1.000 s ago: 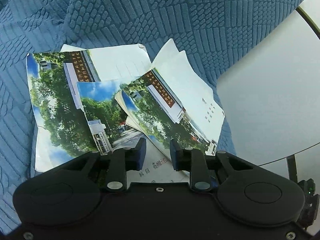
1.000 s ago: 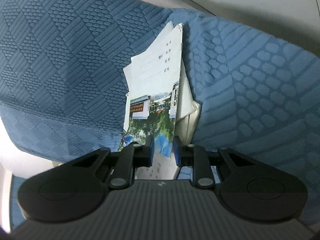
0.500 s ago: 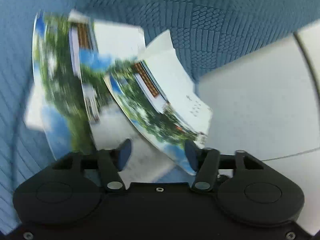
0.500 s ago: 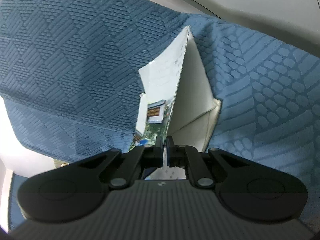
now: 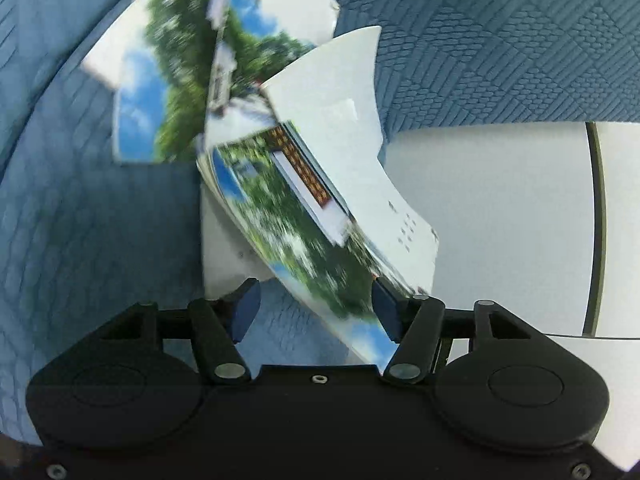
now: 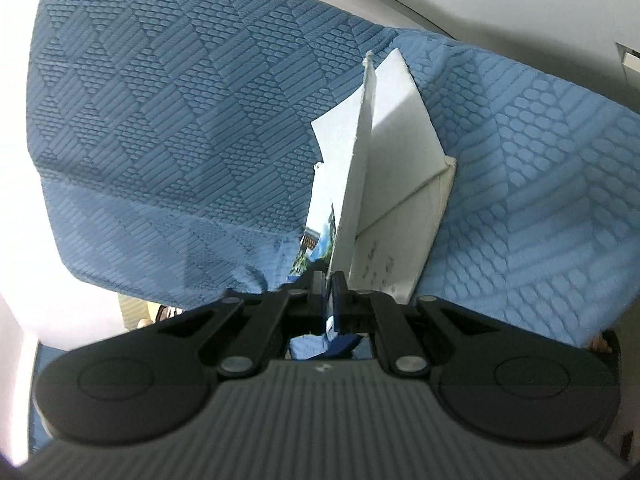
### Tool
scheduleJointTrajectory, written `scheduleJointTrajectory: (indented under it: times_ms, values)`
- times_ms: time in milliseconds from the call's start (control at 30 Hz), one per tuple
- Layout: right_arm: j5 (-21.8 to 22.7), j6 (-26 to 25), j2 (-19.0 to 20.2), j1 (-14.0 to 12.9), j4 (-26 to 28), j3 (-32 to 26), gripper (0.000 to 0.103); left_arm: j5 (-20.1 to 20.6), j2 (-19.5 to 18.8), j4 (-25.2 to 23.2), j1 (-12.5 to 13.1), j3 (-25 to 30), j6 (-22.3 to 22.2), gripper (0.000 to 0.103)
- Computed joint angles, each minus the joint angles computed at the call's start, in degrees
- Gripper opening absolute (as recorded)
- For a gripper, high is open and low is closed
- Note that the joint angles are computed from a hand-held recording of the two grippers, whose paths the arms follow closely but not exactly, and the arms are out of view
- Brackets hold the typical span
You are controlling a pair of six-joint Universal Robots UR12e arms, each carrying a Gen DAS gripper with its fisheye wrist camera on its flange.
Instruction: Organize objects
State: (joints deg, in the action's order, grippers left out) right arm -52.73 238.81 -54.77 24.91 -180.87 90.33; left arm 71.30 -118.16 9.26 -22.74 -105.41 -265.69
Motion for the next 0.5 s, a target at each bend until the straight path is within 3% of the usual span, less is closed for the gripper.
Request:
scheduleJointTrajectory:
  times_ms: [233, 333, 367, 400, 500]
  values:
    - [1.82, -1.07, -3.19, -0.98, 1.98, 4.01, 0.006, 2.72, 0.51, -0.16, -1.07, -1.39, -3.61, 0.052]
    - [1.84, -1.62, -4.49, -1.38, 2.71, 5.68, 0.006, 3.05, 0.59, -1.34, -1.25, -1.53, -4.16, 0.038]
    - [1.74, -1.7, -4.97, -1.53, 2.9, 6.26, 0.006, 2.99, 0.49, -1.54, -1.28, -1.48, -4.23, 0.028]
    - [1.38, -1.9, -5.36, -1.64, 3.17, 6.73, 0.006, 3.08, 0.44, -0.94, -1.36, -1.63, -4.63, 0.019]
    - [0.1, -1.93, -6.21, -1.86, 3.63, 7.68, 0.006, 4.26, 0.51, 1.52, -1.92, -1.87, -4.33, 0.006]
